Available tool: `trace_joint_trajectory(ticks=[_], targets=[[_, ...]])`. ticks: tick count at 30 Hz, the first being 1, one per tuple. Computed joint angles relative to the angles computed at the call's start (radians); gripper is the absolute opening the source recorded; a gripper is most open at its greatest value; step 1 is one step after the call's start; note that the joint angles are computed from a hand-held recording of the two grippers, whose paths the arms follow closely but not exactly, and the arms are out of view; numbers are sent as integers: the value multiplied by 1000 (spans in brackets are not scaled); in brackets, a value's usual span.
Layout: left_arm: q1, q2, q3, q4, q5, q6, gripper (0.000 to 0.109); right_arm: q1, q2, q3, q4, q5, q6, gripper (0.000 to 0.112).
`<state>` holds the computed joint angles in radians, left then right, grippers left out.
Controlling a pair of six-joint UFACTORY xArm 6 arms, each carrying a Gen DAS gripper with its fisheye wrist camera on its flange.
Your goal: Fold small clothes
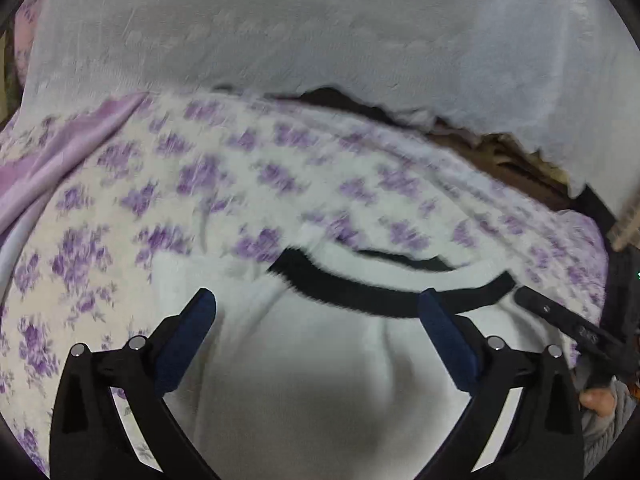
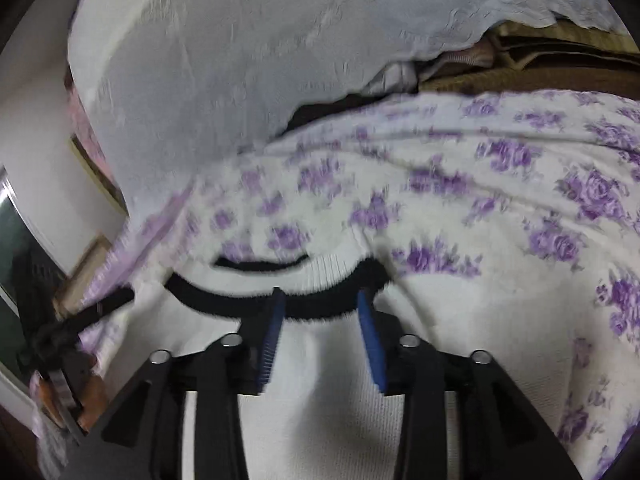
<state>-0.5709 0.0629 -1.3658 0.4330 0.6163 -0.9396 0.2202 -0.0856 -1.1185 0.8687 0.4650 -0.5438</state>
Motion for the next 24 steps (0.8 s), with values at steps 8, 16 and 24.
trace_joint_trajectory(ticks=[8,16,24], targets=[[-69,78,-118,177,231,-29,98,4,-31,41,101,-52,-58,42],[-165,4,-44,89,99,-73,98,-93,-230,214,182,-49,-19,59],[-347,255,-343,274,490,-168,99,-216,-357,343,293,84,-6,59]])
